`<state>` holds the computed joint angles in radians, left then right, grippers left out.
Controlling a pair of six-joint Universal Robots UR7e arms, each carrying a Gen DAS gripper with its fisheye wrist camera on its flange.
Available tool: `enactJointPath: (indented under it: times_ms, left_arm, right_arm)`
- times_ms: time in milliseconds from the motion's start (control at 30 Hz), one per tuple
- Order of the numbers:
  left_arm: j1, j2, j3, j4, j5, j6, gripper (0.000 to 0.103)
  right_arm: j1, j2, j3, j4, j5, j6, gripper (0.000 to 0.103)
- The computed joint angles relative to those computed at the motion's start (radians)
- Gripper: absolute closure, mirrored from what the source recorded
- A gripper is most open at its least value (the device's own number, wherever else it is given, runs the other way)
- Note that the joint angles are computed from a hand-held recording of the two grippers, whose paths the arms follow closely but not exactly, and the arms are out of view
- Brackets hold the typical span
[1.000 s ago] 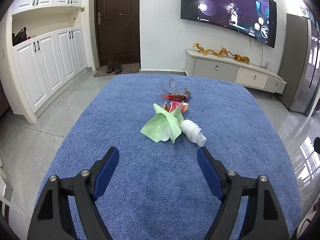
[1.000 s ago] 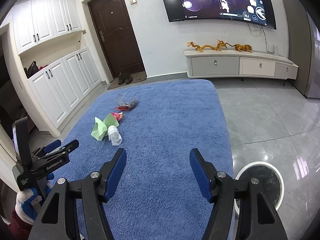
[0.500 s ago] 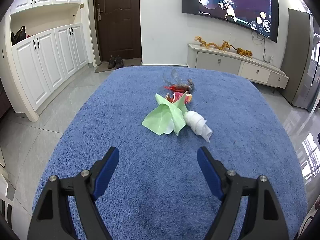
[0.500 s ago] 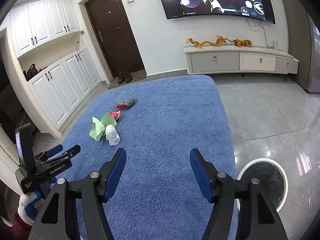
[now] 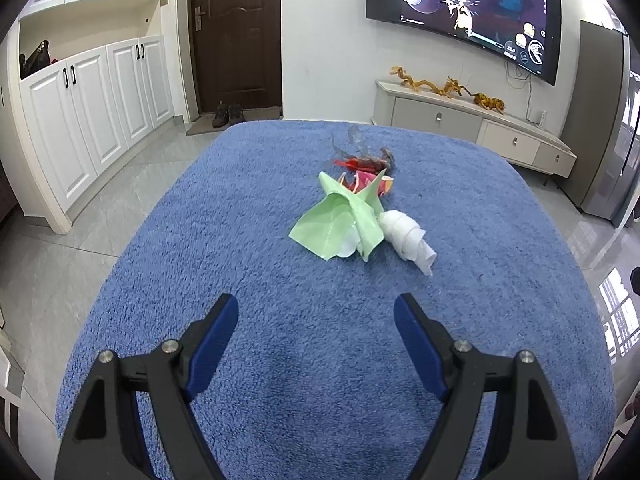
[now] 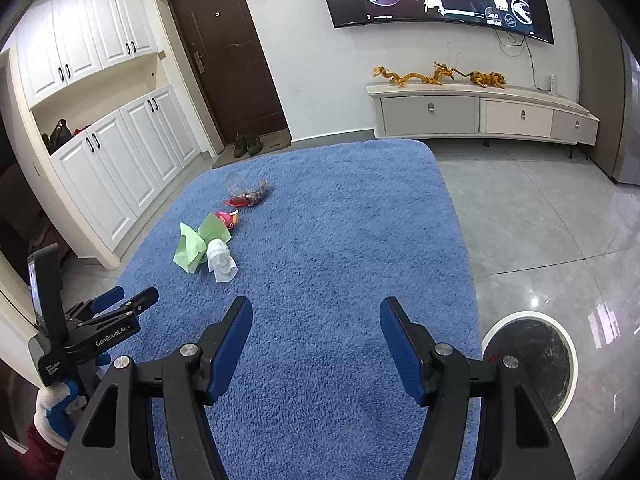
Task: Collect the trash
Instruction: 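Move both open tools back over the green paper and white tissue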
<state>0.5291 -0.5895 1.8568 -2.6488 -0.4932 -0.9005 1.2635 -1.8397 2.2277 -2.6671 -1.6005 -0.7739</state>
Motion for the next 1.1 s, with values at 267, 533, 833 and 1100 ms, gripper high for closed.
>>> enactJointPath:
  times_ms: [267, 533, 833, 1100]
  left_arm:
    - [0.03, -0.021, 0.05, -0.112, -0.006, 0.077, 0.024]
    - [0.068, -0.081, 0.097, -0.261, 0.007, 0.236, 0.024]
    - [0.134, -0.088, 0.075, -0.477, -0.159, 0.452, 0.024]
    - [0.189, -0.043, -0.035, -0.453, -0.303, 0.535, 0.024]
  right_arm:
    - [0.059, 0.064, -0.015, -0.024, -0.046, -0.004, 0.039]
    - [0.131, 0.155, -0.058, -0.025, -0.058, -0.033, 0.039]
    - [0.165, 0.281, -0.105, -0.022, -0.056, -0.036, 0.039]
    - [0.172, 0.385, -0.135, -0.011, -0.076, -0.07, 0.042]
